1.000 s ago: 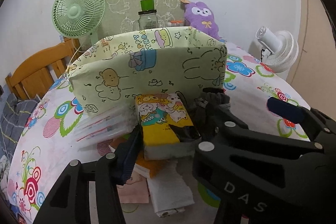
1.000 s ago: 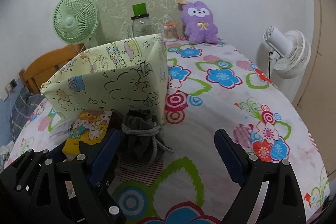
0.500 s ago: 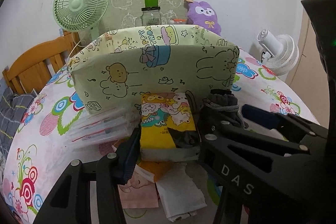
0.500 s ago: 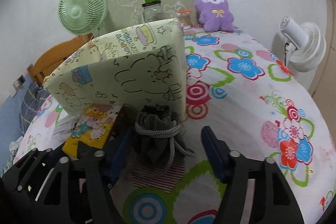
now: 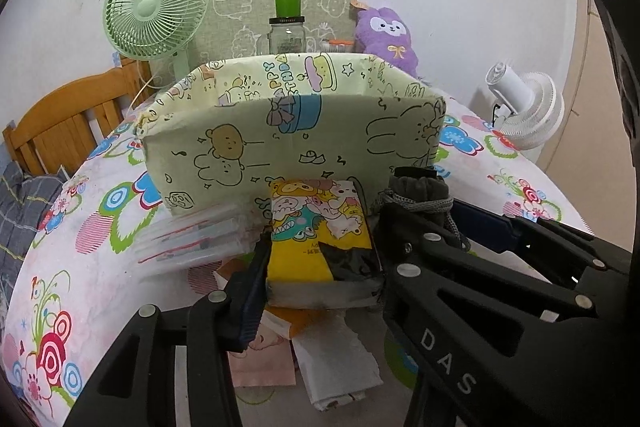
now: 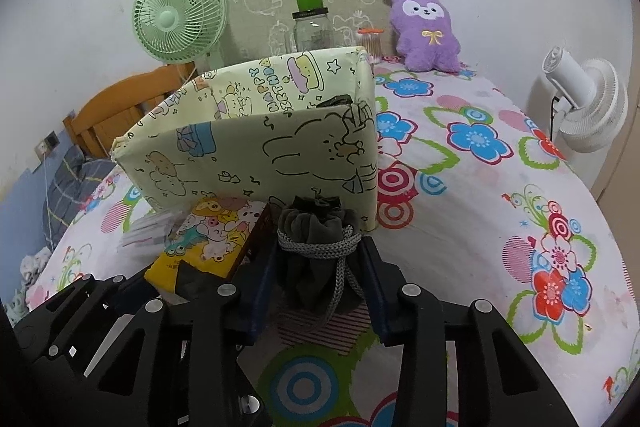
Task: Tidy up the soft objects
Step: 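Lift yellow package with left tool while right lifts grey bag toward box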
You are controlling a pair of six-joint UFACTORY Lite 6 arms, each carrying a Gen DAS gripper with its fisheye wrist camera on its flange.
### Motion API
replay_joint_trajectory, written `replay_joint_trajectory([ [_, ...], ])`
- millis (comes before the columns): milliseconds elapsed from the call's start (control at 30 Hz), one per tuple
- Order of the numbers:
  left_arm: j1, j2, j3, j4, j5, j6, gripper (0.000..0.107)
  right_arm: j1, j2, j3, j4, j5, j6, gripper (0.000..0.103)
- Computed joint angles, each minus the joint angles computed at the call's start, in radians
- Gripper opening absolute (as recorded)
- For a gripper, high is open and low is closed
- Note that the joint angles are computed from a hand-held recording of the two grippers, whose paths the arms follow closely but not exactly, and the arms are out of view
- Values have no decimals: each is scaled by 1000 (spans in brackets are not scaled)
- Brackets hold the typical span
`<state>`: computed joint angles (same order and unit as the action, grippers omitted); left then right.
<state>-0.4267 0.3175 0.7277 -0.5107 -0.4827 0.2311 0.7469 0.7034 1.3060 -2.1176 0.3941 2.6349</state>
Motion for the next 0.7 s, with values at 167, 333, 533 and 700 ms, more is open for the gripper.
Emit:
replay_joint_trajectory([
  [167, -13, -54, -40, -13, -8, 5, 53, 20, -47, -45, 27, 32, -17, 43],
  [333, -27, -109, -76, -55, -8, 34, 53, 43, -85, -71, 80, 53, -57, 43],
  [533, -41, -178, -118, -89, -15, 62, 53, 68, -134, -107, 110, 83, -82, 43],
  [700, -50, -226, -142, -119, -12, 88, 53, 89, -170, -131, 146, 103, -112, 43],
])
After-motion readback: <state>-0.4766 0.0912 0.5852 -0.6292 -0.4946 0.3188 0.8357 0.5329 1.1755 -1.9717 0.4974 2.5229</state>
